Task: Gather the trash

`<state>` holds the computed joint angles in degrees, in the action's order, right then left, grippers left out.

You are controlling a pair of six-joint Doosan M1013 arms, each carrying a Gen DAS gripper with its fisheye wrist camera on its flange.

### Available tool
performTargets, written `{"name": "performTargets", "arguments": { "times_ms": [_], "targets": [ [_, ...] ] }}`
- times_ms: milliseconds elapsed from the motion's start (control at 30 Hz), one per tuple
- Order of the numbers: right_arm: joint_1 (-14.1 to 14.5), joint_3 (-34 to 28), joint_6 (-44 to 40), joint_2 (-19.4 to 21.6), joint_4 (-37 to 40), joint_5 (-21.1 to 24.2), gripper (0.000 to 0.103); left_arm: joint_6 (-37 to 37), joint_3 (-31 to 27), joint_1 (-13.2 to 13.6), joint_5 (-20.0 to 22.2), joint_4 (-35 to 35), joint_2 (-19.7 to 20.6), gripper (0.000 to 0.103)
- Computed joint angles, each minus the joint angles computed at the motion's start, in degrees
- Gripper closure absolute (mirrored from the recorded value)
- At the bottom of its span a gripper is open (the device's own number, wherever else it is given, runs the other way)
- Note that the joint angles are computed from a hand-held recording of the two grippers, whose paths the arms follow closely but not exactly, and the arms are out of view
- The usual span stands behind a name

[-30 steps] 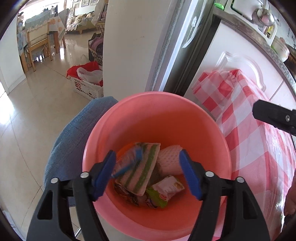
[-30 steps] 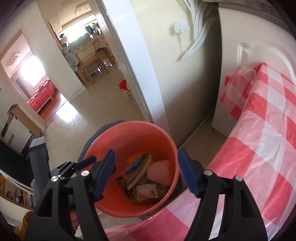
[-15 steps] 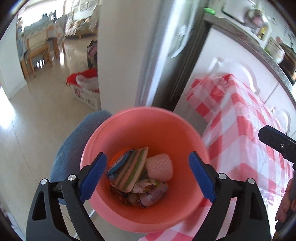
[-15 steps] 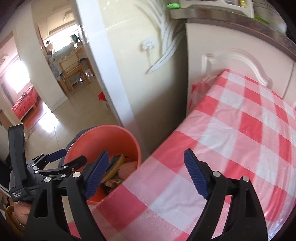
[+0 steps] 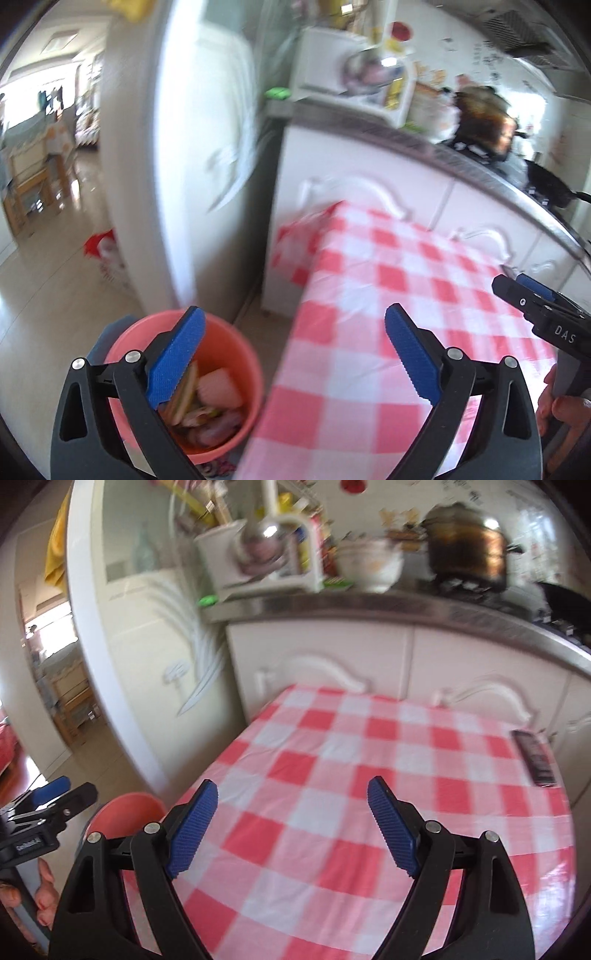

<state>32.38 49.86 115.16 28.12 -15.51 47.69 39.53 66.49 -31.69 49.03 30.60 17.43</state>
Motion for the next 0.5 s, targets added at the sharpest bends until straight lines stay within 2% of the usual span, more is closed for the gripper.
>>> {"name": "performTargets", "arguments": {
  "times_ms": [100,167,233,300,500],
  "targets": [
    [-0.4,3.9,7.1,-3.6,-8.1,-2.0,0.018,1.7,-2.7,-1.6,-0.8,0.2,0.9,0.006],
    [-0.4,6.6,12.6,-6.0,-14.9,-3.1,0.011,3.0,-4.5,-2.3,-1.0,-0.4,1.5,0.005],
    [-0.6,8.9,17.9,-8.1,-20.8,-4.5,0.010,4.8,-6.7,-3.1,-1.5,-2.1,2.3,0.005],
    [-0.7,10.5,21.7,-9.7,-24.9,-4.7,0.009,7.0,-8.6,-3.9,-2.2,-4.0,2.9,0.005],
    [-0.5,15.2,31.9,-14.7,-36.7,-5.0,0.007,10.7,-13.0,-6.9,-2.4,-3.6,4.5,0.005]
  ]
}}
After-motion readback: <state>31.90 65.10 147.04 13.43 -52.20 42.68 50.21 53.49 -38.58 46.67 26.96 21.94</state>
